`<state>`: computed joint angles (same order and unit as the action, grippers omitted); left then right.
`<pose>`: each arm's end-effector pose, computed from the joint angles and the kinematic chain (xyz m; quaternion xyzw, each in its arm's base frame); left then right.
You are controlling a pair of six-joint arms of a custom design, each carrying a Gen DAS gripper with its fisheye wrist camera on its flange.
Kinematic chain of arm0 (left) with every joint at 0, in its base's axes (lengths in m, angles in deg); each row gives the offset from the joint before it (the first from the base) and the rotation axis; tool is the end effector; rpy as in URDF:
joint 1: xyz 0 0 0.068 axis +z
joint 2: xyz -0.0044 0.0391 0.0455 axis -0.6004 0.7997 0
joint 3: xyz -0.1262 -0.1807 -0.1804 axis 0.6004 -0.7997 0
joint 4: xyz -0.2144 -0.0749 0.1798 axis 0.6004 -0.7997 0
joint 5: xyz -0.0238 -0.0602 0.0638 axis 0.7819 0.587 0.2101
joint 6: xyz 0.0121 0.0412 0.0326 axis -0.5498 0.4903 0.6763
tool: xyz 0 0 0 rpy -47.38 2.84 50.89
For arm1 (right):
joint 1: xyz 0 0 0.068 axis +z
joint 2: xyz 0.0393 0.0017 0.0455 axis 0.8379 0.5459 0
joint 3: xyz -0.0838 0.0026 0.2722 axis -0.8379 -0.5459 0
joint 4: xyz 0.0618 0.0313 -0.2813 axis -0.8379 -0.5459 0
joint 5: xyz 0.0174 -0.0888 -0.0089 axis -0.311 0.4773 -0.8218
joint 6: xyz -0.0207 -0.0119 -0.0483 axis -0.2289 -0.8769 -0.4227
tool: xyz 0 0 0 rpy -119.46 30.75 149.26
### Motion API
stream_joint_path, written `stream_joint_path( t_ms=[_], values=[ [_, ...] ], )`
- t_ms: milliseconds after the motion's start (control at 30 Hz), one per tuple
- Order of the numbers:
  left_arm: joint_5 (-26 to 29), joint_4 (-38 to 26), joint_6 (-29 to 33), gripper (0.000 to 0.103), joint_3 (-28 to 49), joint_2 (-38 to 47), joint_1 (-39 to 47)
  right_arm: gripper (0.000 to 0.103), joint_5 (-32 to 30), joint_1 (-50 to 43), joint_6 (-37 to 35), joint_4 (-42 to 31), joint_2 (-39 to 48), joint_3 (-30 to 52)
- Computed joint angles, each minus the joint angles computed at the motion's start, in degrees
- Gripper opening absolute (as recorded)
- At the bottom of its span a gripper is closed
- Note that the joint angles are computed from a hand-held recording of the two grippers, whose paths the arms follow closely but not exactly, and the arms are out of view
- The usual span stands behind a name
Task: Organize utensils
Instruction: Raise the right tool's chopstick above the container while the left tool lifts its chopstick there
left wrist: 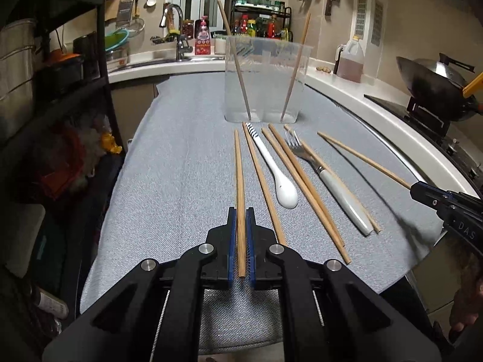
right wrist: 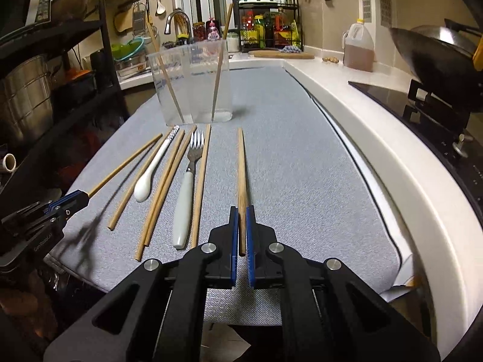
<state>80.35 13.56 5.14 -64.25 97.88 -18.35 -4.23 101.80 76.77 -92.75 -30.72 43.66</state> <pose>0.1982 0.0456 0.1660 0.1630 0.8794 -0.1193 0.4311 0.1387 0.1074 0.1729 0.1118 0.8962 -0.0025 0.4294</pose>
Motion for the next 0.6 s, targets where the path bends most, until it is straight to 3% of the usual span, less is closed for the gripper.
stream_joint_path(
  t_ms=[367, 600],
  values=[
    [7.92, -8.92, 1.62, 0.006, 2.44, -9.47, 6.49, 0.005, 7.58, 5.97, 1.19, -11.60, -8.37, 5.38],
    [11.51, -12.81, 1.62, 0.006, 7.53, -9.97, 8.67, 0.005, 8.77, 5.81, -3.65, -13.71, -10.41, 10.72]
  ],
)
